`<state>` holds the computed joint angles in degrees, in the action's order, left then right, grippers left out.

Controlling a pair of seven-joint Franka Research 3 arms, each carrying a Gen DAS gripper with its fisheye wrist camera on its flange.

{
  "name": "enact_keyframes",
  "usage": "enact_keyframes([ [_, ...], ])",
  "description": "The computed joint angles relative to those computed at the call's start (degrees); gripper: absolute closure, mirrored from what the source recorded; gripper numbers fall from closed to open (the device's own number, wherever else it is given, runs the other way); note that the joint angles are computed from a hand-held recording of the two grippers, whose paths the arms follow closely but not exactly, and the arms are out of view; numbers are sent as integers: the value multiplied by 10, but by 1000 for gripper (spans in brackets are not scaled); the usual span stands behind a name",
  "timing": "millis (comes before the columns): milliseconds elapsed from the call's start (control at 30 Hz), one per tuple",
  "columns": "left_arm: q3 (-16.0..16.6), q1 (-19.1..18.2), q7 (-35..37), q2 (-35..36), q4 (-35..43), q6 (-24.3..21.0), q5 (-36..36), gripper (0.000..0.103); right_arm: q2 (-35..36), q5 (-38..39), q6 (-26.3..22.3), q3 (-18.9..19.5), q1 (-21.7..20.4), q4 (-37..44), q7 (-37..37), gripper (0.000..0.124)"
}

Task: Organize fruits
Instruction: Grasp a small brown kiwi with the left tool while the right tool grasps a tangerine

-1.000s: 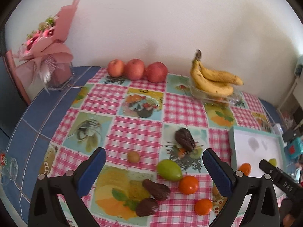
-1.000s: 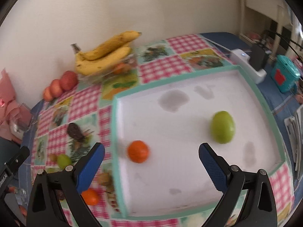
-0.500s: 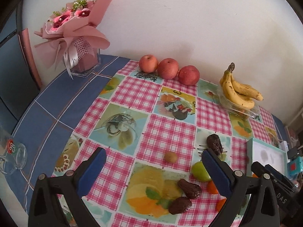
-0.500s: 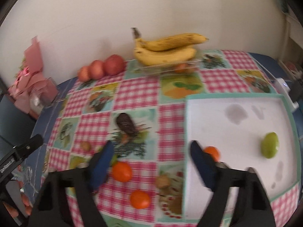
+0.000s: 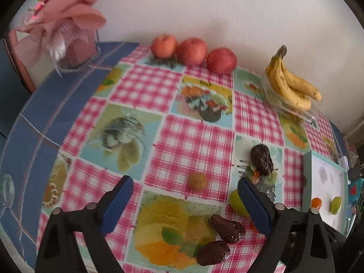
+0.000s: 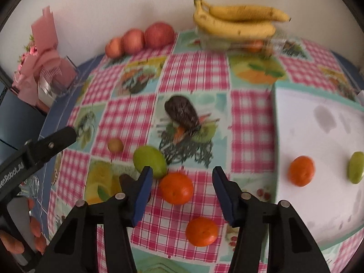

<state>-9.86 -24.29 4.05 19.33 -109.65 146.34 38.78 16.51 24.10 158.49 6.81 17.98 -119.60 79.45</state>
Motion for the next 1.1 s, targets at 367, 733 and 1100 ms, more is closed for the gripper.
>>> enact_keyframes([
  [367,0,19,43,49,8,56,-74,28,23,-4,-33,1,2,15,3,72],
  [733,7,17,73,70,21,89,-104,55,34,-7,-46,1,2,25,4,81],
  [1100,10,15,88,65,15,105,-130,75,29,-6,-48,0,2,22,0,84],
])
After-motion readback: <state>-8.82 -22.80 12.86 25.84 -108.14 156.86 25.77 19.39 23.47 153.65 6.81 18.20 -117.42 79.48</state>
